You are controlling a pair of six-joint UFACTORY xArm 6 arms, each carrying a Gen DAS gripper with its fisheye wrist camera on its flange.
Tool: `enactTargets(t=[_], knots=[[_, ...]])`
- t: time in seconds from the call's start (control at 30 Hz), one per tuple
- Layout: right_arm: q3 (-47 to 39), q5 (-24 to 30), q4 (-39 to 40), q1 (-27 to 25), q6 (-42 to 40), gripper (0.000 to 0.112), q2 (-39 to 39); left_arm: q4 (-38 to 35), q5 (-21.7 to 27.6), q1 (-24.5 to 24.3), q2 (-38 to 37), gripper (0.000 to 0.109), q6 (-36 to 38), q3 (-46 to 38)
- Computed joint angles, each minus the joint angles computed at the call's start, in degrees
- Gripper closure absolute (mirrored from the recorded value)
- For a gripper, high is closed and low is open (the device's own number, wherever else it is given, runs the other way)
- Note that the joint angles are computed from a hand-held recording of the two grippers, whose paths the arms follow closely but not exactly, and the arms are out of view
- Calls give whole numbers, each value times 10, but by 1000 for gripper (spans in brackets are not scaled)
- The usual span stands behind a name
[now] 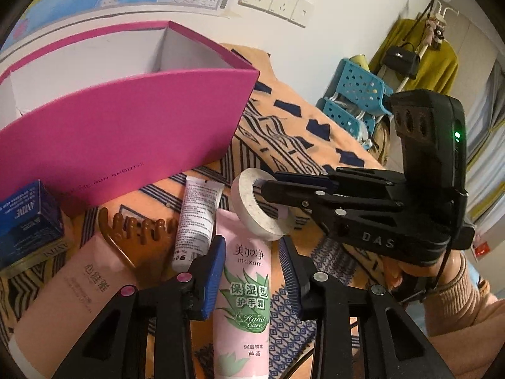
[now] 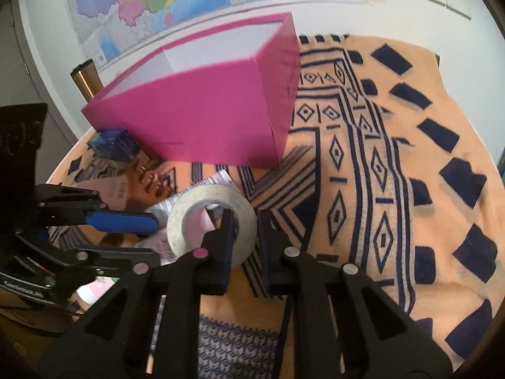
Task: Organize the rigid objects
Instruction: 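Carry the white tape roll into the pink box and release it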
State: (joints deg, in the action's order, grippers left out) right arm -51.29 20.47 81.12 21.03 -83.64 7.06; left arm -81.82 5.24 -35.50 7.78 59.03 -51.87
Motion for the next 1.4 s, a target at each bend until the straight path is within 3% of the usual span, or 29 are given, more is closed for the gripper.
enactTargets(t=[0.63,1.17,1.4], knots=[[-13,-5,57,39,-74,95,-45,-74,-53,-1,-58,78,82,4],[-103,-20,46,47,-99,95,-14,84,-81,31,-51,78,-36,-29],[-149,-21,-8,46,-54,95,19,207,-60,62,-29,78,-158,-46]])
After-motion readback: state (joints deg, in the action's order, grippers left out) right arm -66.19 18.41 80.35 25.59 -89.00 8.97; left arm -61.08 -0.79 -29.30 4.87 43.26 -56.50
